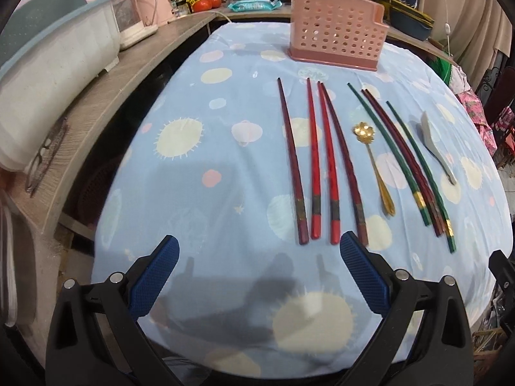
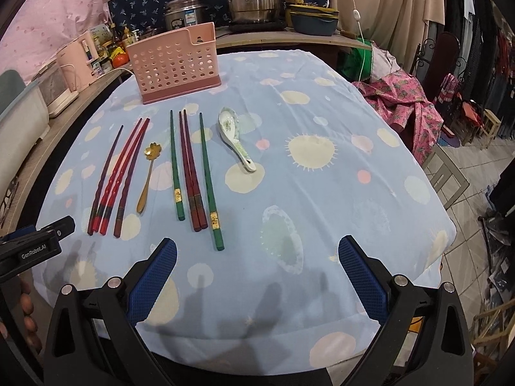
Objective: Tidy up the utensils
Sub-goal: 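Grasp a dark red chopstick with the left tool while the right tool grasps the white ceramic spoon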
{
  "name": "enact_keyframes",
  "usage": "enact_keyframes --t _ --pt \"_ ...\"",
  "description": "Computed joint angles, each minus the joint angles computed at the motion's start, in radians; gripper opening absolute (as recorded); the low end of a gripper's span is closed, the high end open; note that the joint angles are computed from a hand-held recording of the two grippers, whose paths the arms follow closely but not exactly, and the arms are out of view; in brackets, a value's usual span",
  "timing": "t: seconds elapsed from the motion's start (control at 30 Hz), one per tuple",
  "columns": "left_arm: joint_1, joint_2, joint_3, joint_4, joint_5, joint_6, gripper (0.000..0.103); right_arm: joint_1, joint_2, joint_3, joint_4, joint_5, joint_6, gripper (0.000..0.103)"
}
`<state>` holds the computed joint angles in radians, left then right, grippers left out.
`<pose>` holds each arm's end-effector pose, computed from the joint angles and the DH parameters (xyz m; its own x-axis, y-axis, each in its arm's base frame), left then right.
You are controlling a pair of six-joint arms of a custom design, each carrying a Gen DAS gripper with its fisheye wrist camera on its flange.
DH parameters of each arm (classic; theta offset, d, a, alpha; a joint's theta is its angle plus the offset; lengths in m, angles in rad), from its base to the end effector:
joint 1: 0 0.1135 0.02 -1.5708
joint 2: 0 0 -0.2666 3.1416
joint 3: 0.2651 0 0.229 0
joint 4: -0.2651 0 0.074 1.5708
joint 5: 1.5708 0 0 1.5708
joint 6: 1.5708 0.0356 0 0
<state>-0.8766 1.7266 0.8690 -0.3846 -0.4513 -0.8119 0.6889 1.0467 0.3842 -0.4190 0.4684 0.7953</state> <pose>0.1946 -0.2095 0.1486 -0.8532 0.0044 -0.5216 -0.0254 0.9984 0.0499 0.1240 0.0813 0.1623 -0.7651 0.1954 -0.6136 0.2041 0.9773 0.0567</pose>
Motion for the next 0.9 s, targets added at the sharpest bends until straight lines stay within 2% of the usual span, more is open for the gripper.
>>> enact_keyframes --t 0.13,0.3,0.43,0.53,0.67,0.9 --pt "0.054 0.066 0.021 0.060 0.032 0.058 0.093 -0.100 0.061 -0.005 0.098 -0.050 -0.086 0.096" --pt "0.122 0.139 0.057 0.116 0.100 0.115 0.078 -0.184 0.155 0.013 0.206 -0.093 -0.169 0.096" --pt "0.145 0.174 0.088 0.142 0.118 0.146 0.075 -0.242 0.240 0.044 0.283 -0.120 -0.223 0.096" --pt "0.162 0.180 0.095 0.166 0.148 0.169 0.066 -0.296 0.298 0.063 0.349 -0.164 -0.262 0.096" --pt "0.170 0.172 0.084 0.193 0.184 0.186 0.055 -0.342 0.399 0.104 0.430 -0.199 -0.317 0.083" --pt "0.203 0.145 0.060 0.213 0.228 0.186 0.054 -0.406 0.552 0.169 0.523 -0.265 -0.371 0.062"
